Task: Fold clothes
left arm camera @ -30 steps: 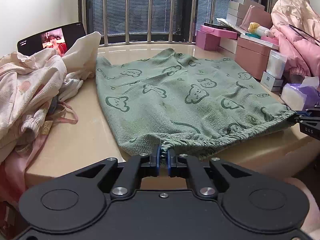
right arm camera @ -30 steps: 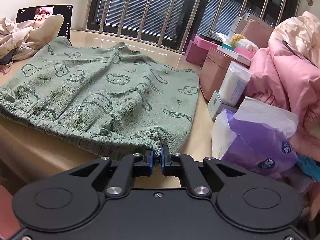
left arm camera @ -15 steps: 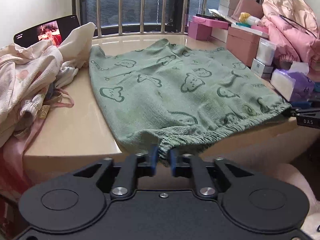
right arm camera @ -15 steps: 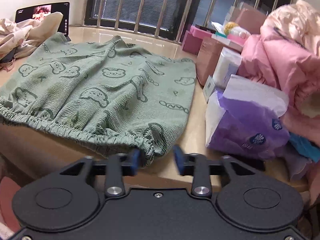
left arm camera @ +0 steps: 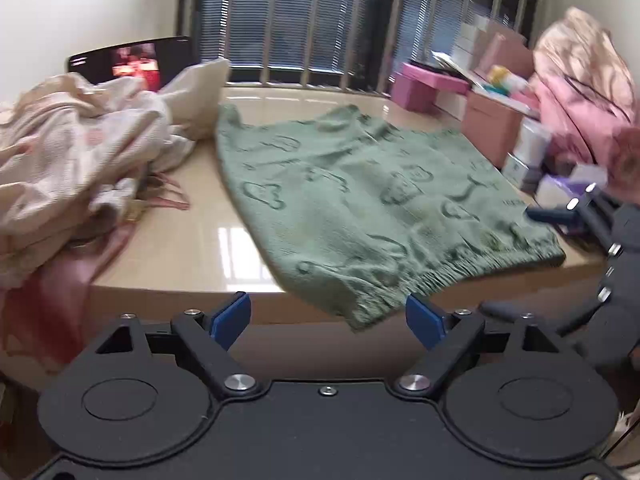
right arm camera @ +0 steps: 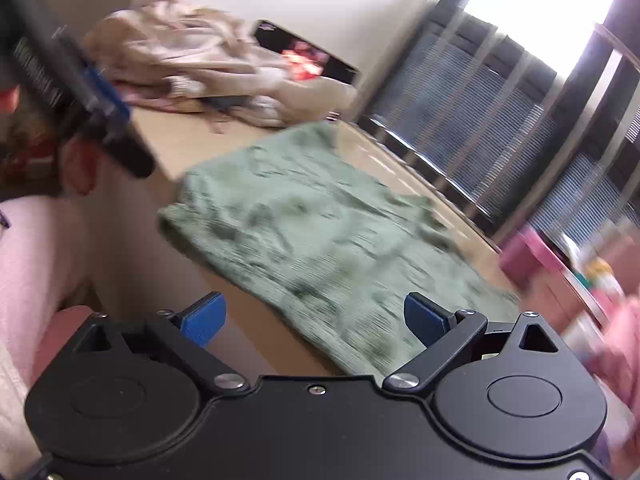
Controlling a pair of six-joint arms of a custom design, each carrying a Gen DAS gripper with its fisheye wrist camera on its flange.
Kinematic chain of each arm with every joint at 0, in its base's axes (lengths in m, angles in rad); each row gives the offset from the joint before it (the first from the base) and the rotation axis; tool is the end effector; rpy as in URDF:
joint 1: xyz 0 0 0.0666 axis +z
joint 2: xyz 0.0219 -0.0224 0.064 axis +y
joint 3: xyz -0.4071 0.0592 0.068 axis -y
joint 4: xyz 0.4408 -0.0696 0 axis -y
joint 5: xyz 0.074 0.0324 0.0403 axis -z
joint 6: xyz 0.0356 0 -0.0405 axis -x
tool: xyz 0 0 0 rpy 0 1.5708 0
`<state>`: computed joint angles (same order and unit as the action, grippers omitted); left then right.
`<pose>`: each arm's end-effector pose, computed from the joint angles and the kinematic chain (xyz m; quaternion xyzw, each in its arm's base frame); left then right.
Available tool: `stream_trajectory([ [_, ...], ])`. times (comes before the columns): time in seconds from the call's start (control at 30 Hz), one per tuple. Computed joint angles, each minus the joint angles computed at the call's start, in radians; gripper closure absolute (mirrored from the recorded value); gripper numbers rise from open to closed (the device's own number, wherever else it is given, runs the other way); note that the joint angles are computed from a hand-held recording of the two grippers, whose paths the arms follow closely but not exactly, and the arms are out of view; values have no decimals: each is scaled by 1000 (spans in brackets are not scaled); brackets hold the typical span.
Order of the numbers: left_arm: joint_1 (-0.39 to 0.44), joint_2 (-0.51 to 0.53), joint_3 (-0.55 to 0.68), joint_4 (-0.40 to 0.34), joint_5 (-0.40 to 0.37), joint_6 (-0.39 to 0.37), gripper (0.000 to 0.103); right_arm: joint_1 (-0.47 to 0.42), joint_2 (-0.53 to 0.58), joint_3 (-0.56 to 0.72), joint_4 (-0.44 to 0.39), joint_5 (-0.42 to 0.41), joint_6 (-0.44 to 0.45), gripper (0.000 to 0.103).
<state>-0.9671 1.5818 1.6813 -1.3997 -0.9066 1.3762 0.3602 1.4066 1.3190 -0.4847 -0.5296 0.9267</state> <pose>0.3398 -0.4441 0.4882 -0.2388 0.8602 0.0569 0.4469 0.5080 0.2101 0.4479 -0.6086 0.6027 0.0915 0.5079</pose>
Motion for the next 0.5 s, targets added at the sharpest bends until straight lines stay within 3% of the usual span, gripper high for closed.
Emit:
stream_trajectory([
  [0.13, -23, -16, 1, -126, -32, 152, 16, 73, 5, -27, 7, -28, 125, 6],
  [0.3, -43, -36, -17, -201, -34, 268, 16, 158, 17, -86, 122, 60, 306, 6],
  [0.4, -53, -46, -29, -238, -32, 328, 16, 190, 12, -131, 219, 106, 358, 7],
  [0.5, -58, -51, -36, -265, -25, 364, 16, 204, 1, -169, 286, 129, 346, 19],
])
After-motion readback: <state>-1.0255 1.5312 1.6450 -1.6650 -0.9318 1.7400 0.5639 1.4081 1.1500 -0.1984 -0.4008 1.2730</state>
